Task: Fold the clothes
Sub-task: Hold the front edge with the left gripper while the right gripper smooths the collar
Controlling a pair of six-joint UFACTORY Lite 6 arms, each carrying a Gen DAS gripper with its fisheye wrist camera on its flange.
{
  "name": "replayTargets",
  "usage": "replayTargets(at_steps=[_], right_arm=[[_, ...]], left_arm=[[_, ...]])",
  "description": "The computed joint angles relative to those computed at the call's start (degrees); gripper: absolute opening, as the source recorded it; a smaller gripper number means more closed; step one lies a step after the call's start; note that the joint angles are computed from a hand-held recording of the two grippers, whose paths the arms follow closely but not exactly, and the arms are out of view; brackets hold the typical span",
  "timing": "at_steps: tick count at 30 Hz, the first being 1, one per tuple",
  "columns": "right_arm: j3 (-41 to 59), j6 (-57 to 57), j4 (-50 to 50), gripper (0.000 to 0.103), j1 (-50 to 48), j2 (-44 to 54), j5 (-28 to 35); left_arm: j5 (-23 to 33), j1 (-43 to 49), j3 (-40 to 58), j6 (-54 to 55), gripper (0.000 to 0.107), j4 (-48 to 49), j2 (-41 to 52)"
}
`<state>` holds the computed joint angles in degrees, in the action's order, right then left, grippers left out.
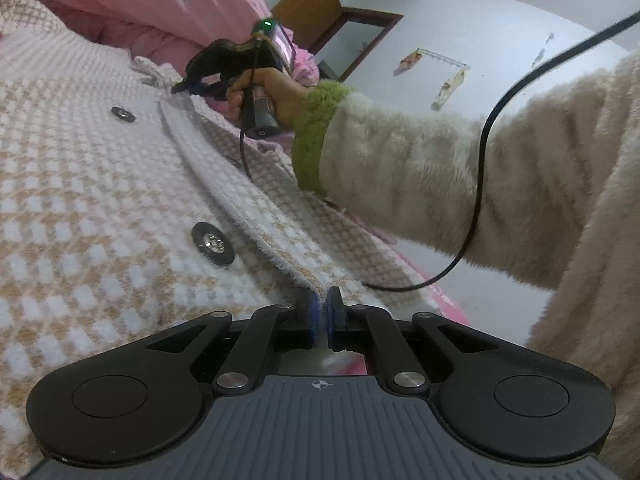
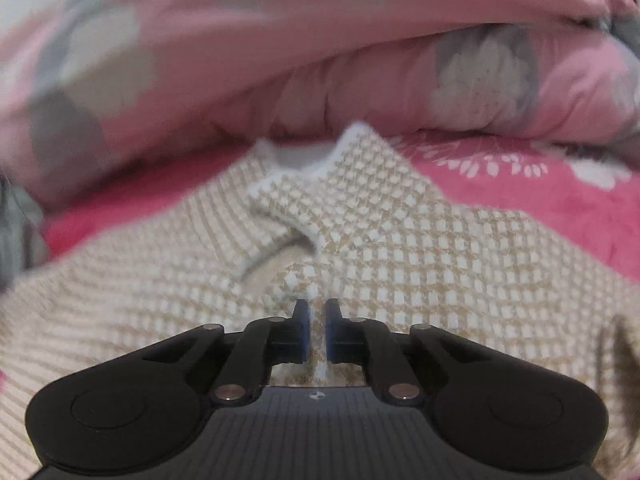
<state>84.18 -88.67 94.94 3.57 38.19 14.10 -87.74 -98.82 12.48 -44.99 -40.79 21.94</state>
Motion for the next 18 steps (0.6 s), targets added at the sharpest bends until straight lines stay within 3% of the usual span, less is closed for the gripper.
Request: replayTargets(at_steps=[2, 5, 9, 11, 13, 15, 18], right_arm=[[-3.39, -4.23, 7.86, 0.007, -4.87, -1.55, 10.2], [-4.14, -0.95, 10.85, 0.008, -12.87, 1.7, 27.96], [6.07, 8.52, 4.48, 0.012, -16.3, 13.2, 39.12], [13.17, 14.7, -2.35, 0.014, -14.42, 18.55, 37.14], [14.8, 15.48, -7.24, 0.014, -10.95, 18.98, 30.66], [10.69, 10.37, -6.49, 0.02, -8.67, 14.11, 25.86], [4.91, -0.16, 1.52, 0.02, -8.39, 7.7, 23.59]], left_arm=[[-0.58, 0.5, 0.29, -0.09, 0.004, 0.8, 0.36], [-1.38, 1.05, 0.43, -0.27, 0.004, 1.69, 0.82], [-1.09, 0.2, 0.62, 0.35, 0.004, 1.0, 1.0], [-1.11, -0.18, 0.53, 0.28, 0.004, 0.77, 0.98], [-1.15, -0.56, 0.41, 0.17, 0.004, 0.54, 0.96], [-1.31, -2.56, 0.58, -0.42, 0.004, -1.39, 1.6], [-2.72, -0.99, 0.49, -1.67, 0.004, 0.29, 2.87]])
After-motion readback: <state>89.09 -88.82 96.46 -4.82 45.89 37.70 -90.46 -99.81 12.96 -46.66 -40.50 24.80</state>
